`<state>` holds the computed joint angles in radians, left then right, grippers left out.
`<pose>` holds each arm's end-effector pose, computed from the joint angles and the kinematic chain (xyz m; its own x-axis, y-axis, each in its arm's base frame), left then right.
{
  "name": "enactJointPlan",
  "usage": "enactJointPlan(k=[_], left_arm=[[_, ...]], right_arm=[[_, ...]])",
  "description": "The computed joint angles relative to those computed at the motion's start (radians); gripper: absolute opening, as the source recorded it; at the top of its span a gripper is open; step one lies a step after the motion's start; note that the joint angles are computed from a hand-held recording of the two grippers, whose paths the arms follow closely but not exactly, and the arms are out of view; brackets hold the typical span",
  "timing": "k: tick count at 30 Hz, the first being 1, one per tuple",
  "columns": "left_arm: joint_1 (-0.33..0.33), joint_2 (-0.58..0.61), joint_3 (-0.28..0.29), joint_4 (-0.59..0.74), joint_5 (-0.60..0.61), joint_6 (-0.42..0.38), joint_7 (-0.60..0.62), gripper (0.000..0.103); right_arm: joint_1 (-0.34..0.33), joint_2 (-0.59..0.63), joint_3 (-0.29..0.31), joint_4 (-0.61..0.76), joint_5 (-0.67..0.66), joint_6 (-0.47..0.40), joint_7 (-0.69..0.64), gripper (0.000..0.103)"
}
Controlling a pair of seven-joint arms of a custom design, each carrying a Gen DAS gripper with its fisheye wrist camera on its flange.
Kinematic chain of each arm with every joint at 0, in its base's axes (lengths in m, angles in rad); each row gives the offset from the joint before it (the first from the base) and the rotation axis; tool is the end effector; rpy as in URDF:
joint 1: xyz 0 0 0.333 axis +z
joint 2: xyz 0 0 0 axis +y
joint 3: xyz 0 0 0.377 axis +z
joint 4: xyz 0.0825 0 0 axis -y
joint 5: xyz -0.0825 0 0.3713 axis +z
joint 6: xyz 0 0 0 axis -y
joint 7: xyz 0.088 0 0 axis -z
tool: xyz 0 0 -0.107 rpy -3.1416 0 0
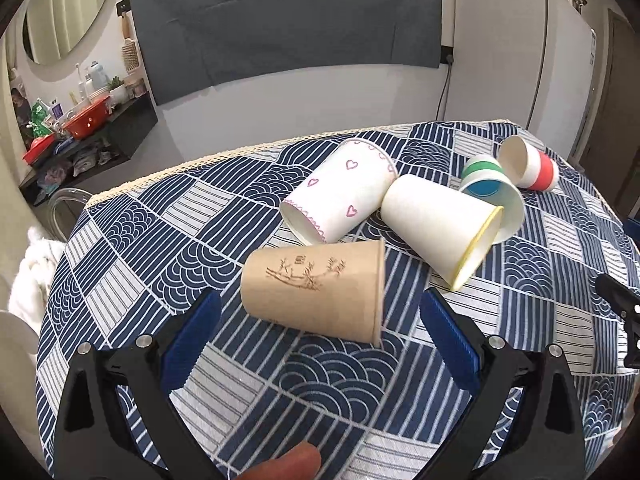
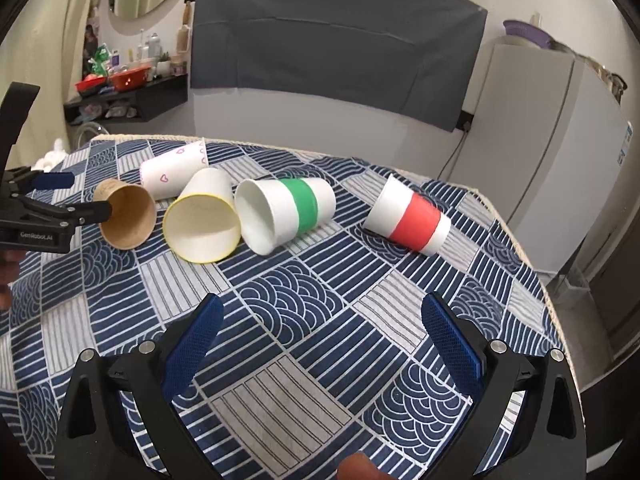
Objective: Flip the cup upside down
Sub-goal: 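Move the left tool to the tan kraft cup and close around it, then lift the tan cup with the left tool and carry it toward the right tool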
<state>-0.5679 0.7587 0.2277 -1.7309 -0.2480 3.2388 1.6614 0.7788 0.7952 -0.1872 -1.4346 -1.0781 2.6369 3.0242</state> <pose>0.6980 -0.2638 0.2985 -0.2677 -0.9614 -0.0644 -0.6758 0.2350 -0.6986 0.6160 0.4890 0.3061 0.0333 -0.9875 0.1543 -0.6526 -0.1384 -0.7450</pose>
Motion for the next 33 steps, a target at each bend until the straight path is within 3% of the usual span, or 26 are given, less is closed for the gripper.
enactJointPlan(k=[3, 7, 9, 10, 11, 13, 15, 19, 21, 22, 26, 28, 33], left_arm=[[-0.047, 0.046, 0.080, 0.055, 0.001, -0.040, -0.027, 0.097], [0.028, 0.072, 0.008, 0.120, 0.045, -0.103, -0.041, 0.097], [0.062, 0.085, -0.029, 0.138, 0.073, -0.099, -0.040, 0.097], [0.066, 0.087, -0.032, 0.139, 0.085, -0.092, -0.040, 0.092], [0.051, 0.091, -0.013, 0.136, 0.097, -0.080, -0.044, 0.079], [-0.002, 0.098, 0.058, 0.122, 0.145, -0.066, -0.089, 0.078], [0.024, 0.072, 0.009, 0.093, 0.125, -0.054, -0.034, 0.077], [0.011, 0.016, -0.003, 0.011, 0.105, 0.004, -0.009, 0.076], [-0.027, 0.002, 0.029, -0.013, 0.082, 0.022, 0.003, 0.073], [-0.052, -0.010, 0.047, -0.036, 0.068, 0.043, 0.010, 0.066], [-0.131, -0.034, 0.099, -0.089, 0.010, 0.074, 0.053, 0.065], [-0.133, -0.051, 0.079, -0.110, -0.007, 0.077, 0.083, 0.065], [-0.192, -0.073, 0.086, -0.164, -0.073, 0.114, 0.143, 0.064]], right_arm=[[-0.026, 0.008, 0.013, 0.001, 0.028, 0.036, -0.016, 0.095], [-0.016, 0.011, -0.006, -0.001, 0.030, 0.047, -0.010, 0.095], [-0.016, 0.011, -0.009, -0.006, 0.031, 0.059, -0.006, 0.095], [-0.016, 0.010, -0.008, -0.008, 0.033, 0.060, -0.008, 0.095], [-0.014, 0.010, -0.009, -0.010, 0.035, 0.060, -0.009, 0.095], [-0.016, 0.006, -0.005, -0.020, 0.041, 0.062, -0.019, 0.095], [-0.012, -0.001, -0.008, -0.034, 0.039, 0.069, -0.015, 0.095], [0.003, -0.025, -0.027, -0.072, 0.004, 0.082, 0.034, 0.095], [0.005, -0.038, -0.029, -0.090, -0.013, 0.087, 0.063, 0.095], [0.007, -0.047, -0.031, -0.102, -0.025, 0.089, 0.082, 0.095], [0.003, -0.080, -0.022, -0.148, -0.068, 0.096, 0.140, 0.095], [0.004, -0.099, -0.015, -0.176, -0.092, 0.091, 0.164, 0.095], [0.003, -0.155, 0.005, -0.253, -0.192, 0.084, 0.261, 0.095]])
